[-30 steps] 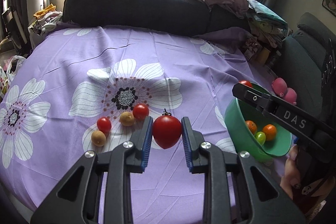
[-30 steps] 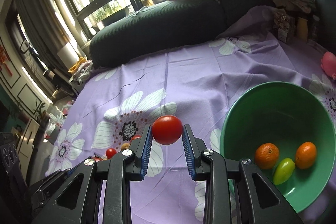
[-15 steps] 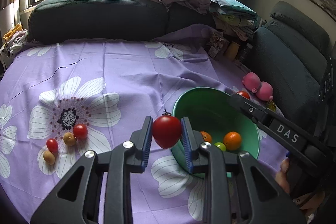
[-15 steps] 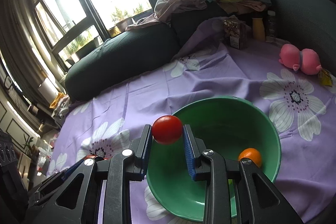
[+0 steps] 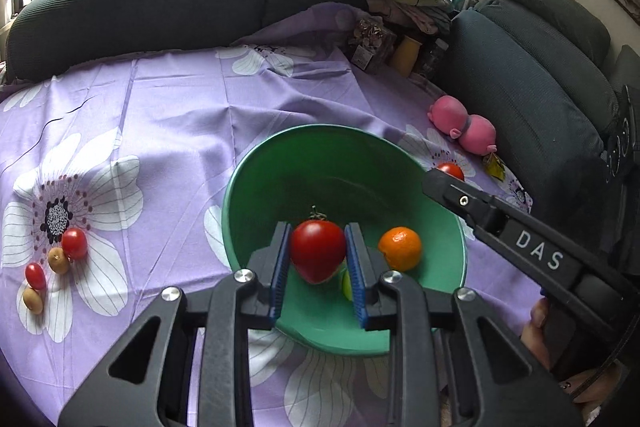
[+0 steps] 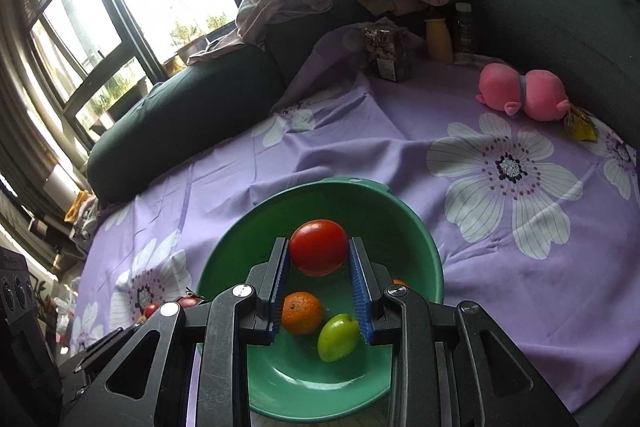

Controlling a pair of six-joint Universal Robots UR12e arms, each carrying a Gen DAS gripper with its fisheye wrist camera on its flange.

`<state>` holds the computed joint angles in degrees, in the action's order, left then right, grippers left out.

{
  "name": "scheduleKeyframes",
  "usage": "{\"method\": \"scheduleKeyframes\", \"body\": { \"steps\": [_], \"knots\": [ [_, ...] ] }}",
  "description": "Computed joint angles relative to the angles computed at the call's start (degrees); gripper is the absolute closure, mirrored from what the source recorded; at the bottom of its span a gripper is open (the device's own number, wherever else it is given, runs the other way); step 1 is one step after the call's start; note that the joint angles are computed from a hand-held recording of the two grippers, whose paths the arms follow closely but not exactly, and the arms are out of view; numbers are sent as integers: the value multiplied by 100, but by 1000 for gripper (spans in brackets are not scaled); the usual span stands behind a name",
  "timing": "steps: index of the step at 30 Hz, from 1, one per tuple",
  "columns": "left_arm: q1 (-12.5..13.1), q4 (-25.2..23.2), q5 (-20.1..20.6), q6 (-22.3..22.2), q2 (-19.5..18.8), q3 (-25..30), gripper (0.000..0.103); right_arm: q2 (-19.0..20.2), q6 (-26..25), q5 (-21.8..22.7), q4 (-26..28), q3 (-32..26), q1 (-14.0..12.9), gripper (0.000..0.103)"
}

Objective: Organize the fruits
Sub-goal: 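Carry the red tomato in the right tool and release it into the bowl, then move the open right tool back to the remaining fruit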

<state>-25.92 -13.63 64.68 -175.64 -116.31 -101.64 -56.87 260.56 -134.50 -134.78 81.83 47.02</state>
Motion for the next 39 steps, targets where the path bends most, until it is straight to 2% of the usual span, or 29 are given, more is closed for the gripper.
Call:
{"method": "scheduleKeyframes", "body": {
  "steps": [7, 16, 20, 22, 25, 30, 36, 39],
  "knots": [
    [-71, -165, 115, 54, -82, 83, 76, 11, -31, 300, 224, -30, -61, 72],
    [15, -214, -5, -94, -58, 72, 75, 42, 34, 323, 393, -134, -71, 72],
    [133, -103, -190, -141, 37, -35, 65, 64, -71, 383, 109, -135, -80, 71],
    [193, -21, -180, -171, 96, -100, 63, 89, -125, 396, -10, -155, -81, 61],
    [313, 138, -113, -225, 185, -204, 60, 171, -237, 368, -8, -289, -75, 60],
    [540, 360, 267, -418, 313, -344, 57, 368, -705, 535, -384, -530, -77, 60],
    [774, 468, 865, -525, 418, -450, 53, 674, -1181, 580, -261, -1032, -39, 59],
    [890, 504, 1136, -594, 444, -515, 52, 814, -1406, 723, -391, -1227, -48, 59]
  ]
}}
